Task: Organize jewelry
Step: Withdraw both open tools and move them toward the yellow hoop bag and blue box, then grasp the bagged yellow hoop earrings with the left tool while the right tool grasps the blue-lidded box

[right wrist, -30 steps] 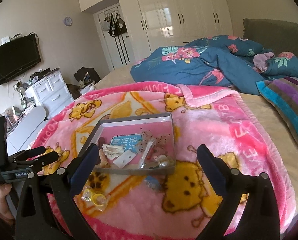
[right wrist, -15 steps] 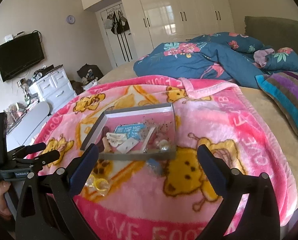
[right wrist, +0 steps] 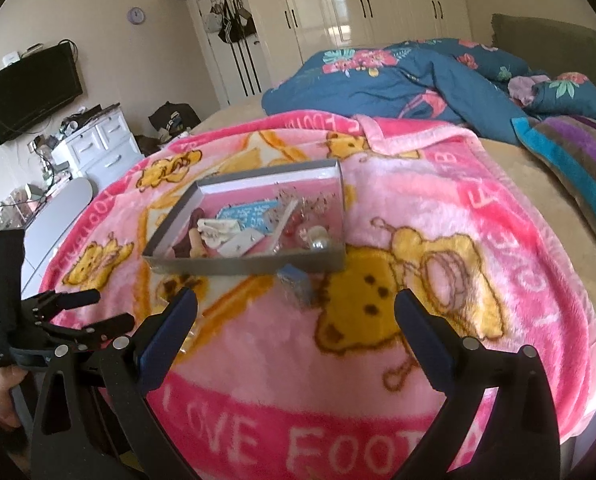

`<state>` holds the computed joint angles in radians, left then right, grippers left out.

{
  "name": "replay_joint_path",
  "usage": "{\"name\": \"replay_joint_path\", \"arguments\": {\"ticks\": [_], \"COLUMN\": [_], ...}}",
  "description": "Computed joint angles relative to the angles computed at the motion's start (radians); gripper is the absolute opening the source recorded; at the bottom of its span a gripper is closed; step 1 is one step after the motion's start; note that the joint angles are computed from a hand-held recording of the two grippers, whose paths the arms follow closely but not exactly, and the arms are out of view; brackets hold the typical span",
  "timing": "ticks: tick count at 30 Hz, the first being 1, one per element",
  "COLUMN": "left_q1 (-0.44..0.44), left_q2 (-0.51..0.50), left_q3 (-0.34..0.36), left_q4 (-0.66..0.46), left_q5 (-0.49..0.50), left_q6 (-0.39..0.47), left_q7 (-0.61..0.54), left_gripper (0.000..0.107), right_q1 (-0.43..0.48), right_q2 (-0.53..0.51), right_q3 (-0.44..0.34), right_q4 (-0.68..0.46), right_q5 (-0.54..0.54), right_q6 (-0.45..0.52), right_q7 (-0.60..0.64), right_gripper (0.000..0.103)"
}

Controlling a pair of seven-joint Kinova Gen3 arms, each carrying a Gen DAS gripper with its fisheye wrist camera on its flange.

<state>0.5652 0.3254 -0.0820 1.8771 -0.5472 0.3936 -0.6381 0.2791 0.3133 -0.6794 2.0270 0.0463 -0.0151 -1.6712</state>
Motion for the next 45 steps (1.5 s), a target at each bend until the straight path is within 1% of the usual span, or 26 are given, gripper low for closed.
{"name": "replay_joint_path", "arguments": {"ticks": [2, 6, 11, 13, 16, 19, 24, 27, 29, 30, 32, 33, 34, 36, 37, 38, 40, 44, 45], "left_q1": [-0.006, -0.010, -0.026, -0.029, -0.036, -0.054, -0.048, -0.048, -0.031, -0.015, 0.018, 0.024, 0.028, 0.024, 0.020, 0.018, 0.013, 0.000, -0.006], "left_q2": [0.023, 0.057, 0.088, 0.099, 0.112, 0.128, 0.156, 0.174, 0.187, 0.192, 0.199, 0.201, 0.203, 0.204, 0.203, 0.202, 0.200, 0.190, 0.183], "left_q3": [0.012, 0.018, 0.025, 0.025, 0.025, 0.038, 0.027, 0.023, 0.011, -0.002, -0.029, -0.033, -0.034, -0.032, -0.029, -0.028, -0.024, -0.017, -0.014], "left_q4": [-0.010, -0.021, -0.039, -0.049, -0.059, -0.077, -0.100, -0.113, -0.120, -0.123, -0.127, -0.130, -0.132, -0.130, -0.129, -0.126, -0.125, -0.108, -0.100], "left_q5": [0.012, 0.033, 0.083, 0.099, 0.124, 0.162, 0.191, 0.204, 0.202, 0.193, 0.172, 0.165, 0.161, 0.159, 0.161, 0.162, 0.166, 0.183, 0.191], "left_q6": [0.012, 0.020, 0.029, 0.033, 0.026, 0.028, 0.029, 0.032, 0.034, 0.035, 0.037, 0.038, 0.040, 0.034, 0.029, 0.024, 0.018, -0.008, -0.019], "left_q7": [-0.014, -0.036, -0.077, -0.093, -0.115, -0.150, -0.180, -0.195, -0.199, -0.194, -0.179, -0.177, -0.176, -0.178, -0.181, -0.184, -0.190, -0.205, -0.209], "left_gripper": [0.093, 0.093, 0.093, 0.093, 0.093, 0.093, 0.093, 0.092, 0.088, 0.086, 0.078, 0.078, 0.078, 0.077, 0.077, 0.076, 0.076, 0.076, 0.076], "right_q1": [-0.007, -0.002, -0.043, -0.051, -0.112, -0.174, -0.205, -0.272, -0.288, -0.294, -0.320, -0.328, -0.324, -0.337, -0.332, -0.327, -0.320, -0.272, -0.250], "right_q2": [0.009, 0.027, 0.058, 0.081, 0.107, 0.143, 0.218, 0.252, 0.275, 0.295, 0.313, 0.323, 0.338, 0.351, 0.357, 0.359, 0.354, 0.335, 0.325], "right_q3": [0.010, 0.005, 0.039, 0.040, 0.094, 0.152, 0.172, 0.240, 0.255, 0.259, 0.288, 0.297, 0.292, 0.307, 0.300, 0.293, 0.284, 0.235, 0.214], "right_q4": [0.004, 0.009, -0.008, -0.026, -0.055, -0.097, -0.181, -0.242, -0.279, -0.308, -0.337, -0.353, -0.371, -0.389, -0.393, -0.395, -0.379, -0.326, -0.302], "right_q5": [0.001, 0.010, 0.008, 0.001, -0.015, -0.033, -0.078, -0.101, -0.121, -0.131, -0.152, -0.164, -0.179, -0.201, -0.209, -0.217, -0.235, -0.265, -0.273], "right_q6": [-0.004, -0.004, 0.010, 0.023, 0.037, 0.055, 0.099, 0.144, 0.176, 0.201, 0.219, 0.231, 0.243, 0.252, 0.250, 0.253, 0.237, 0.200, 0.185], "right_q7": [0.000, -0.002, 0.006, 0.016, 0.039, 0.059, 0.107, 0.119, 0.139, 0.153, 0.166, 0.172, 0.183, 0.194, 0.208, 0.221, 0.239, 0.272, 0.279], "right_gripper": [0.098, 0.098, 0.098, 0.098, 0.098, 0.098, 0.098, 0.096, 0.087, 0.085, 0.078, 0.075, 0.069, 0.059, 0.045, 0.040, 0.040, 0.038, 0.034]}}
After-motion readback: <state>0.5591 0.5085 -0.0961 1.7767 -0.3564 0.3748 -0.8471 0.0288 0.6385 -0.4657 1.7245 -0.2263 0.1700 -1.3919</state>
